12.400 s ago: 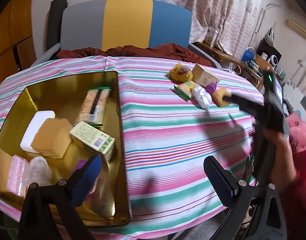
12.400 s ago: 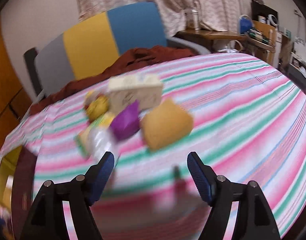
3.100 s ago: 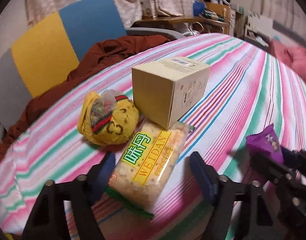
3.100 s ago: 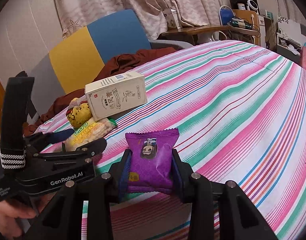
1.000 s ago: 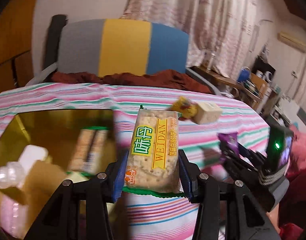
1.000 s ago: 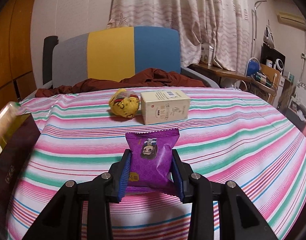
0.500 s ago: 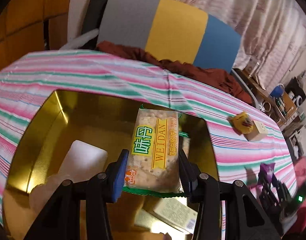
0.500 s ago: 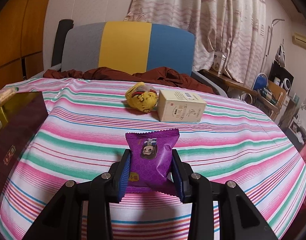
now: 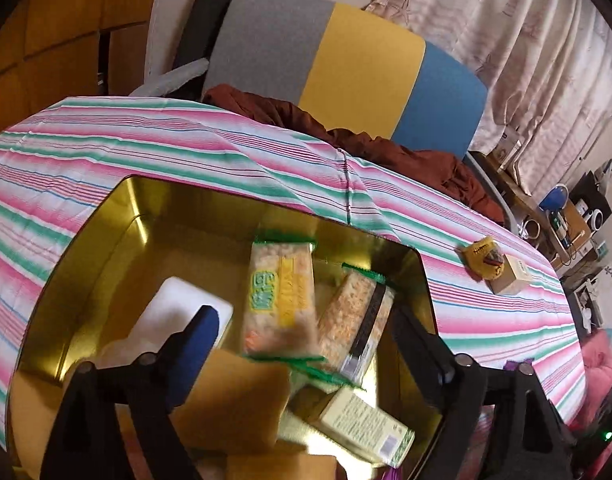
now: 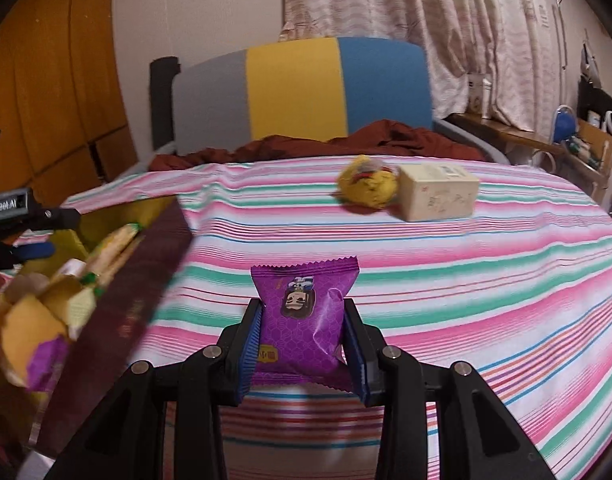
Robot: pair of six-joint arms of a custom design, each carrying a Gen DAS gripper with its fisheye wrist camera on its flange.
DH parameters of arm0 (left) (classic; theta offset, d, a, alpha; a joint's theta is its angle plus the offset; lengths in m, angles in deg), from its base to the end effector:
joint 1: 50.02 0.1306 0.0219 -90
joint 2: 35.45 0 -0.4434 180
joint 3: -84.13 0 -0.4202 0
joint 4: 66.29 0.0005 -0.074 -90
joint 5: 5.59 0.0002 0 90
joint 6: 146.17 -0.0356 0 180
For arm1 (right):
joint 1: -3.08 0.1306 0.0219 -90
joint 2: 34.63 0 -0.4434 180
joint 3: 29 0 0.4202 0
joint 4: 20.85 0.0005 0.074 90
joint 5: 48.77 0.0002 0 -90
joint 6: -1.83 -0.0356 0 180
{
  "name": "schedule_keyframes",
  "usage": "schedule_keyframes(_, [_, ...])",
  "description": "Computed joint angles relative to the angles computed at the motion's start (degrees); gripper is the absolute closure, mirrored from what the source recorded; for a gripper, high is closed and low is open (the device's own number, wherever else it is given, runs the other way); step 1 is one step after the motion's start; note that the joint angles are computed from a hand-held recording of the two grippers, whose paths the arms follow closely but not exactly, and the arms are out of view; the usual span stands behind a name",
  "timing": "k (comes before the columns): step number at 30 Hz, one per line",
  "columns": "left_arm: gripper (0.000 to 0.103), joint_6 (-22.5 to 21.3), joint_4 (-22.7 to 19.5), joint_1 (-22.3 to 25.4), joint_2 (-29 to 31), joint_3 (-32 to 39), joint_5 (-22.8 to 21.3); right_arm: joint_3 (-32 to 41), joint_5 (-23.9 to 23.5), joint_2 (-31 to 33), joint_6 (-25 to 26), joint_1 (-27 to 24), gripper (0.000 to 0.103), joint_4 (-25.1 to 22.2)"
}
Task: Organize objects
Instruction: 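Release the cracker packet in the tray with left while right drops the purple packet there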
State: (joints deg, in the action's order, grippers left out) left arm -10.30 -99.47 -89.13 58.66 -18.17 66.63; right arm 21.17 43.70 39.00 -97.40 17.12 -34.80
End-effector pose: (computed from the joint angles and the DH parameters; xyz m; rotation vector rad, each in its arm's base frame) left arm 0.4151 -0.3241 0.3719 -0.2797 2.3898 -0.3201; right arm 0.3588 0.0876 0.3220 -0.0698 2.2276 0.1750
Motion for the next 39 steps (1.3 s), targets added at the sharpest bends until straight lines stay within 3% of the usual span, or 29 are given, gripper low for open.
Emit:
schedule_keyframes(5, [0.013,2.01,1.80,-1.64,-3.73,-4.19,-2.82,2.70,-4.70,-0.30,-1.07,2.09,0.065,-2.27])
schedule_keyframes(13, [0.007,4.18,-0.29,-4.77,-9.10,-8.58,-10.53,10.10,-11.72,3.77,1.74,7.32,0.065,-7.10])
schedule_keyframes(21, [0.004,5.33,-2.12,-6.26,-13.38,-11.86,-15.15,21.34,-12.95,12.68,7.03,12.80,0.065,-17.92])
schedule_keyframes(29, [0.004,8.87,-2.92,-5.55,-15.75,-14.49,-14.59,35.85,-13.37,25.59,8.60,16.95,0.064,-30.33])
schedule_keyframes(33, [0.004,11.01,-4.06,-5.32,-16.68,-15.53,-14.51,39.14,-13.95,29.21,5.08,16.93,0.055,-31.74])
schedule_keyframes(39, [0.004,12.47,-3.92,-5.24,-16.82,-16.05,-13.73,35.27,-13.90,24.96,2.28,15.29,0.054,-27.72])
